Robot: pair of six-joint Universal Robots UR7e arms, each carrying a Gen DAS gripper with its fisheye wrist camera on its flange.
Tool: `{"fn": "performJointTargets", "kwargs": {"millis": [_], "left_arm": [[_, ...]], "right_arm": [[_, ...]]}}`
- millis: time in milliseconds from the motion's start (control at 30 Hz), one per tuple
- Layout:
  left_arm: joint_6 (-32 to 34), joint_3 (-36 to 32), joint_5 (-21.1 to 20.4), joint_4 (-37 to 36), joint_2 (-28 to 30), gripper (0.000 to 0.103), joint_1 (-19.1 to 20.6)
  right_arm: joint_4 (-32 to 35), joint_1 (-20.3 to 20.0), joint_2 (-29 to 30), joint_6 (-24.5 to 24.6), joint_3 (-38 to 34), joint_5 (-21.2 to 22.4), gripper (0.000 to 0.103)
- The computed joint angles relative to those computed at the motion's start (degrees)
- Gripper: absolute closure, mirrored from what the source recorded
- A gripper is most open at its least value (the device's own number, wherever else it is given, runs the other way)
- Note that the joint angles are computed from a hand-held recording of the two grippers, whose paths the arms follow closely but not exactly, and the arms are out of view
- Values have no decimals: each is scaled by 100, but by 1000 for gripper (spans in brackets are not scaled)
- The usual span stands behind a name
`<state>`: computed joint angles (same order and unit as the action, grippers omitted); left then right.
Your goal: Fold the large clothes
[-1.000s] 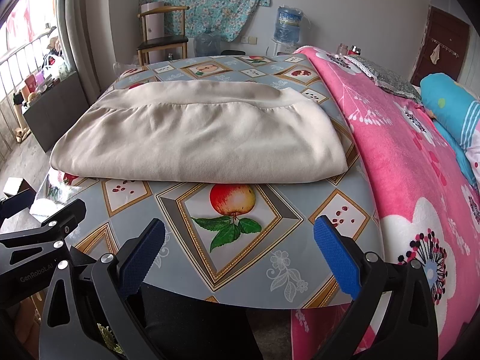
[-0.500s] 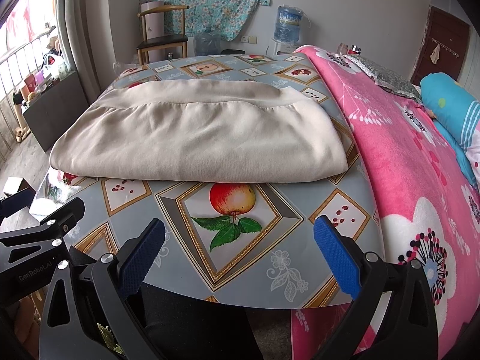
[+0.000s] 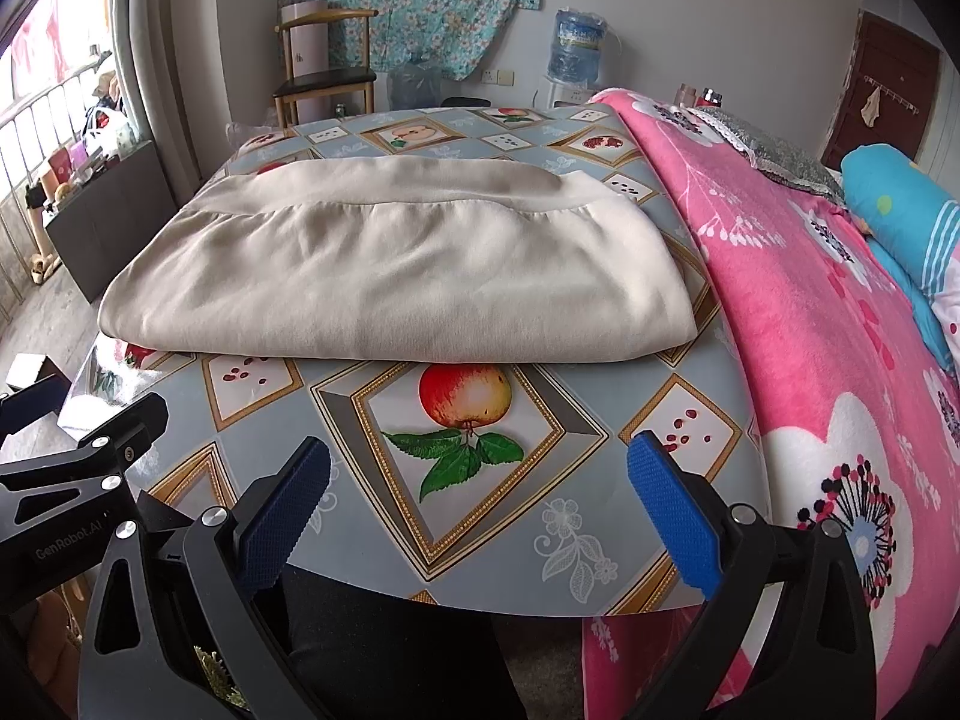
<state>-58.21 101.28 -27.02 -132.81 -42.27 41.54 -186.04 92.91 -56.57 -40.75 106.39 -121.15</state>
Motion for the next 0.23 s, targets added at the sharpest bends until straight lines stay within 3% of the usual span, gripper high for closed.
{"fn": "performJointTargets", "kwargs": {"millis": [233], "left_arm": [[-4,4,0,-2,-2,8,2]], "right_arm": [[15,6,10,3,-14,-6,6]]}}
